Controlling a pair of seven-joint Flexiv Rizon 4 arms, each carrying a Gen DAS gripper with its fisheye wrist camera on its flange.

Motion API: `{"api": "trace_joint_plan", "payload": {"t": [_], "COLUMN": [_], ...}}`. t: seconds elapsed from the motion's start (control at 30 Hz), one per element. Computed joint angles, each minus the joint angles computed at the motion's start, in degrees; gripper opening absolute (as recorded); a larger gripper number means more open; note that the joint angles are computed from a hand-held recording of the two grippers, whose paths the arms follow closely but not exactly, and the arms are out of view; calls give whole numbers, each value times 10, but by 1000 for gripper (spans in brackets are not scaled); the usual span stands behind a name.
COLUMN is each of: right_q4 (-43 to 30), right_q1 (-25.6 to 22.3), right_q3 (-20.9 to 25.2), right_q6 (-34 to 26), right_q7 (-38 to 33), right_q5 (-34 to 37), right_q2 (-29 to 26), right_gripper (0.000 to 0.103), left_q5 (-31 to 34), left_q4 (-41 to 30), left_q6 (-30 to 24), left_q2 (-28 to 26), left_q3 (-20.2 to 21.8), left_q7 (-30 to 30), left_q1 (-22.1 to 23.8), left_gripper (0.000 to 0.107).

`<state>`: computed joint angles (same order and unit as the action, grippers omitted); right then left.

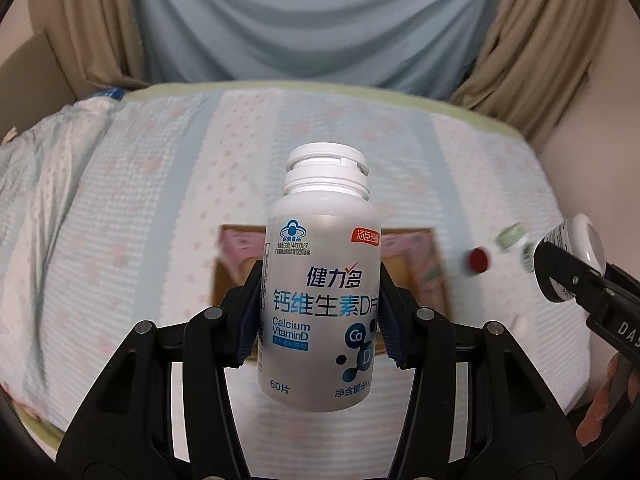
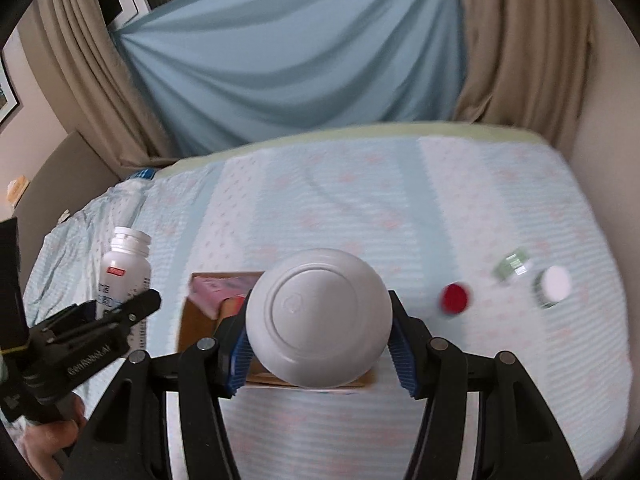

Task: Organize rigid objects
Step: 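Carry the bottle and jar to the box and release them inside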

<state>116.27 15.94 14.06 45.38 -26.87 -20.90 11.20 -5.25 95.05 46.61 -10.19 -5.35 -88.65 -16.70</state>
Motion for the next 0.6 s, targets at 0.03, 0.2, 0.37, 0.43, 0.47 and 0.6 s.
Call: {"api": "trace_joint_plan", "payload": {"t": [0.03, 0.2, 0.37, 0.43, 0.47, 0.6], "right_q4": [-5, -26, -32, -33, -33, -36], "right_q1": [3, 26, 40, 42, 42, 44], "right_q3": [1, -6, -18, -24, -26, -31], "right_q6": [5, 28, 41, 51, 53, 59], "right_q7": [7, 10, -2, -10, -13, -29], "right_q5": [1, 15, 33, 40, 44, 64], "right_q2": [-15, -93, -148, -171, -178, -213], "right_gripper": [54, 54, 54, 54, 54, 53], "left_q5": [-5, -24, -40, -44, -43, -43], "left_q4": [2, 12, 22, 27, 28, 21], "left_q6": [1, 11, 32, 40, 39, 29], "left_q2": [-6, -42, -84, -100, -106, -139], "left_q3": [2, 6, 4, 5, 6, 9], "left_q7": [17, 68, 90, 92, 89, 81], "left_q1": [8, 30, 37, 37, 36, 36], "left_gripper": [47, 47, 47, 47, 47, 47]}}
